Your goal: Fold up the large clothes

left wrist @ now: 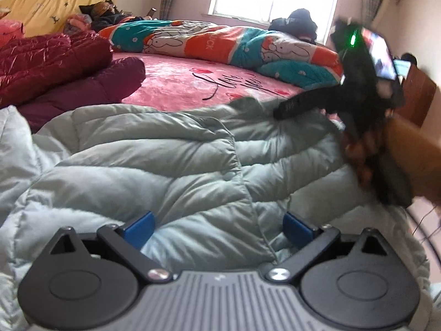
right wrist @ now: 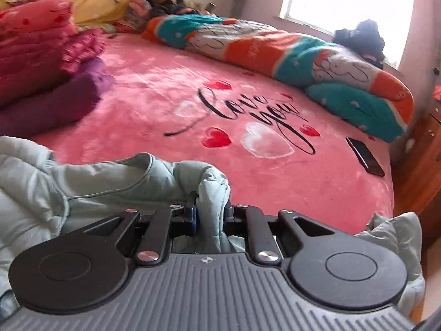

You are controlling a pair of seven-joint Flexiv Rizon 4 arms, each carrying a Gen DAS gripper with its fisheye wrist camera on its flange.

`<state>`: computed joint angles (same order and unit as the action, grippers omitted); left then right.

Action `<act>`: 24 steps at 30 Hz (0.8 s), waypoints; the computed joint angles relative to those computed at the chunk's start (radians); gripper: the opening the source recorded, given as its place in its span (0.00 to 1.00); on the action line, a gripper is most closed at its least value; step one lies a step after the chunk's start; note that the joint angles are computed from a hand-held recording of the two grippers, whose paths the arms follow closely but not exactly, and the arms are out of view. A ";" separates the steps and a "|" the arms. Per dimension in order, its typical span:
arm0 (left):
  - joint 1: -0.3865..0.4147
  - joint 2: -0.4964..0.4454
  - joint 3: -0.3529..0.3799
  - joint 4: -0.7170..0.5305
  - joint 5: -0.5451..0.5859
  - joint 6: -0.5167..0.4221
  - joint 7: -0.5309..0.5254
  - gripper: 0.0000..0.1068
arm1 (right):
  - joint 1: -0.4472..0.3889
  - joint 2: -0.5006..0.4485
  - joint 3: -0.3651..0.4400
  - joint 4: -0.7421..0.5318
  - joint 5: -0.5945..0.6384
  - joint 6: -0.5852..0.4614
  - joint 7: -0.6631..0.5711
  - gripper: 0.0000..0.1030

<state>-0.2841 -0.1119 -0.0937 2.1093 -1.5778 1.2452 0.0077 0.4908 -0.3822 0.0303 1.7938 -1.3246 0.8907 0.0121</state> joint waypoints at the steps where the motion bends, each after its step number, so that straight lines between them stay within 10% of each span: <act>1: 0.005 -0.005 0.002 -0.006 0.006 -0.007 -0.018 0.93 | -0.003 -0.007 -0.004 0.000 -0.001 -0.001 0.003 0.16; 8: 0.046 0.000 0.014 -0.013 0.097 -0.083 -0.136 0.93 | -0.011 -0.065 -0.030 -0.031 0.020 0.012 0.024 0.24; 12: 0.060 0.006 0.016 -0.041 0.049 -0.094 -0.107 0.93 | -0.029 -0.047 -0.038 -0.004 0.009 0.061 0.062 0.67; 17: 0.074 -0.037 0.015 -0.119 -0.074 -0.048 -0.021 0.93 | -0.058 0.039 -0.031 0.068 -0.117 0.136 0.270 0.92; 24: 0.176 -0.181 0.021 -0.246 0.115 -0.059 -0.268 0.93 | -0.101 0.080 0.028 0.111 -0.178 0.192 0.391 0.97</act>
<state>-0.1085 -0.2926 -0.0725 1.8628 -1.4627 1.1862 -0.2604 0.3902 -0.3026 0.0585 1.9049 -1.5023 1.0831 0.4031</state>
